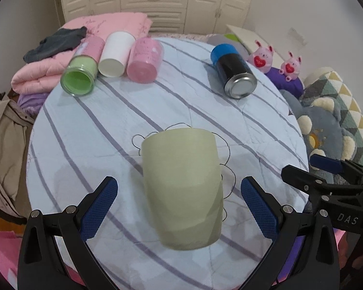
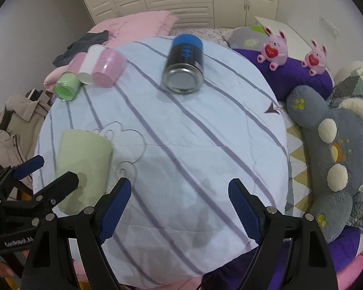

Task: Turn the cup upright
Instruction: 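Rotate the right gripper to turn the pale green cup rim-up and lower it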

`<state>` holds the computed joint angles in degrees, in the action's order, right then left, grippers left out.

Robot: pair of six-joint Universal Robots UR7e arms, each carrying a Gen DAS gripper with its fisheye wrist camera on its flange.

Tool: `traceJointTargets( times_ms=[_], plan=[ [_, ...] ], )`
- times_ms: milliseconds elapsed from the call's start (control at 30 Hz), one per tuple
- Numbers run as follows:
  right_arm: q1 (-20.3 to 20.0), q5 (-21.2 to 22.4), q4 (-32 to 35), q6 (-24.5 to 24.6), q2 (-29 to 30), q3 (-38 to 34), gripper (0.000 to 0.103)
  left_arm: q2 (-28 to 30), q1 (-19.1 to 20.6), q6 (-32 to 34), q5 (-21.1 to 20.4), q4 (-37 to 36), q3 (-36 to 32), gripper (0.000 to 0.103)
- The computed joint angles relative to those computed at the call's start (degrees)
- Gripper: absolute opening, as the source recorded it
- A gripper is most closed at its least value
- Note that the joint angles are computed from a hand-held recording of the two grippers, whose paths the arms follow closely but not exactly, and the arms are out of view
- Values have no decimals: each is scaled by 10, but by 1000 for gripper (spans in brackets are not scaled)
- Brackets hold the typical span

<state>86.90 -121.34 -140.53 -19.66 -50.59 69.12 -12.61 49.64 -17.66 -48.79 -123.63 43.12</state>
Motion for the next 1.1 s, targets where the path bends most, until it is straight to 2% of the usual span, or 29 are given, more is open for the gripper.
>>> traceJointTargets(
  times_ms=[533, 567, 633, 1100],
  plan=[
    [-27, 23, 75, -18, 26, -65, 84, 83, 12, -97, 11, 150, -160, 103],
    [-28, 24, 78, -19, 28, -69, 84, 85, 13, -97, 6, 147, -163, 99],
    [-29, 25, 84, -18, 32, -76, 84, 87, 15, -96, -4, 147, -168, 81],
    [-27, 25, 98, -20, 41, -89, 84, 78, 13, -73, -11, 123, -156, 81]
  ],
)
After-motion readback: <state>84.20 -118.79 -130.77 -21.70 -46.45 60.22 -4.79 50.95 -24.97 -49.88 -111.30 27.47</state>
